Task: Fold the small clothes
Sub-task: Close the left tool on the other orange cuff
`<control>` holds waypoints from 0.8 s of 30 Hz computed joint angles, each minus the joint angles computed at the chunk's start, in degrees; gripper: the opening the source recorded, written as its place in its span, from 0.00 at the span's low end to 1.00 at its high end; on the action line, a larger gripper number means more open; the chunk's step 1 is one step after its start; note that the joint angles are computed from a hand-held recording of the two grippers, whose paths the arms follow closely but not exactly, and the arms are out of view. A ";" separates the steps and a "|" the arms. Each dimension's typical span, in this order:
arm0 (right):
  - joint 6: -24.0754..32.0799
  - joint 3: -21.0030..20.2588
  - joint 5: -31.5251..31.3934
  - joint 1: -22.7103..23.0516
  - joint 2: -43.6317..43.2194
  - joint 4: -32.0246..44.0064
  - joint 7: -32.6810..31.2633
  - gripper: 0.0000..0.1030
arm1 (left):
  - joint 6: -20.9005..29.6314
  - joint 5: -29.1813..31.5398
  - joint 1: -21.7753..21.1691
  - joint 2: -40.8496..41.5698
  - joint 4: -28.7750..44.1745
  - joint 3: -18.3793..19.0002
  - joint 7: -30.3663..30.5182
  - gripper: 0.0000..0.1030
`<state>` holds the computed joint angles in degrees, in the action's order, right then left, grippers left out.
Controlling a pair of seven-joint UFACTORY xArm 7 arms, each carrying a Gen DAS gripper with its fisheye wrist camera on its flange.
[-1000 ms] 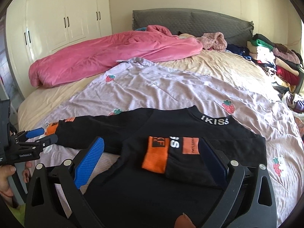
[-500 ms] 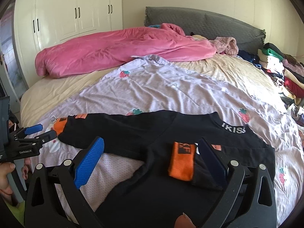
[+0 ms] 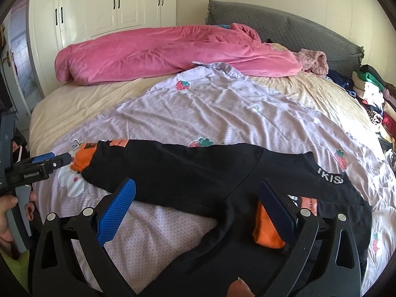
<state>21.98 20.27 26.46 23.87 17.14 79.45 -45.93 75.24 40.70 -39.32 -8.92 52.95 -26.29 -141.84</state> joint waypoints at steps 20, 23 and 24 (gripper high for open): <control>1.22 0.28 -1.68 -0.92 4.11 2.63 5.07 0.96 | -14.21 0.76 4.71 -1.79 -8.04 1.59 -3.53 0.28; 2.34 1.31 1.65 -2.81 3.47 2.89 4.40 0.96 | -16.20 0.49 5.27 -2.09 -7.18 2.43 -0.40 0.10; 2.49 2.04 3.63 -3.76 3.21 2.83 2.90 0.96 | -14.50 -0.13 5.36 -1.47 -5.21 2.48 2.95 0.09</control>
<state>24.47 22.32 30.09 20.11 20.35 82.28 -43.03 60.74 40.57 -33.96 -10.39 47.75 -23.82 -138.89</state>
